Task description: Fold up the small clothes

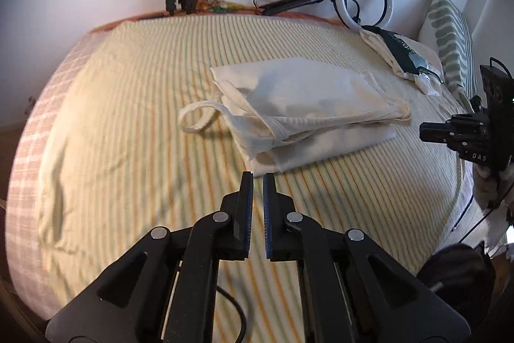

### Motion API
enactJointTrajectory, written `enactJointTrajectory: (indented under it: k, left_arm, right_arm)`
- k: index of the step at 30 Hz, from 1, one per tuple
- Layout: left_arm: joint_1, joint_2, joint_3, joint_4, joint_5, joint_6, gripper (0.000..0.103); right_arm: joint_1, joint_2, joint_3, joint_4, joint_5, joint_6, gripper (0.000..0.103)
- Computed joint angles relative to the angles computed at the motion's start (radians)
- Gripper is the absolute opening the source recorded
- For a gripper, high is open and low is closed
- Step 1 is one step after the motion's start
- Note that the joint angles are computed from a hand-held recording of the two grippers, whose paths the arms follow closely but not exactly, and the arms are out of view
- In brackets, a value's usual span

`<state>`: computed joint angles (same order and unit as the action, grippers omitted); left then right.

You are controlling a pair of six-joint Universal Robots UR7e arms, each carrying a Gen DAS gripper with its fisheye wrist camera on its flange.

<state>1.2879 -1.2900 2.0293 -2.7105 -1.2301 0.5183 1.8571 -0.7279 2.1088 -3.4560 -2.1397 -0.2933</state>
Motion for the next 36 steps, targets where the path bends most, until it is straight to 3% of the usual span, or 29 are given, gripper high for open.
enactJointTrajectory:
  k: [5, 7, 13, 16, 20, 24, 33, 36]
  left_arm:
    - [-0.037, -0.054, -0.009, -0.002, -0.035, 0.001, 0.002]
    - [-0.066, -0.024, -0.026, -0.026, 0.001, 0.007, 0.002]
    - [-0.1, 0.113, -0.15, 0.068, 0.023, -0.068, 0.002]
    - [-0.102, 0.177, -0.217, 0.168, 0.039, -0.085, 0.003]
    - [-0.083, 0.235, -0.287, 0.298, 0.071, -0.138, 0.003]
    - [-0.066, 0.19, -0.224, 0.308, 0.078, -0.109, 0.003]
    - [-0.028, 0.037, -0.045, 0.253, 0.07, -0.063, 0.003]
    - [-0.031, -0.009, -0.027, 0.24, 0.045, -0.051, 0.003]
  right_arm:
    - [0.036, -0.051, 0.016, 0.009, 0.033, 0.02, 0.008]
    - [0.039, -0.045, -0.02, 0.027, 0.046, 0.031, 0.008]
    - [0.02, 0.015, -0.175, 0.195, 0.081, 0.119, 0.009]
    - [0.005, 0.047, -0.224, 0.23, 0.084, 0.153, 0.009]
    - [-0.031, 0.065, -0.251, 0.273, 0.146, 0.224, 0.009]
    - [-0.027, 0.071, -0.247, 0.318, 0.133, 0.212, 0.009]
    - [0.004, 0.041, -0.146, 0.371, 0.011, 0.2, 0.009]
    - [0.004, 0.001, -0.094, 0.352, 0.032, 0.193, 0.009]
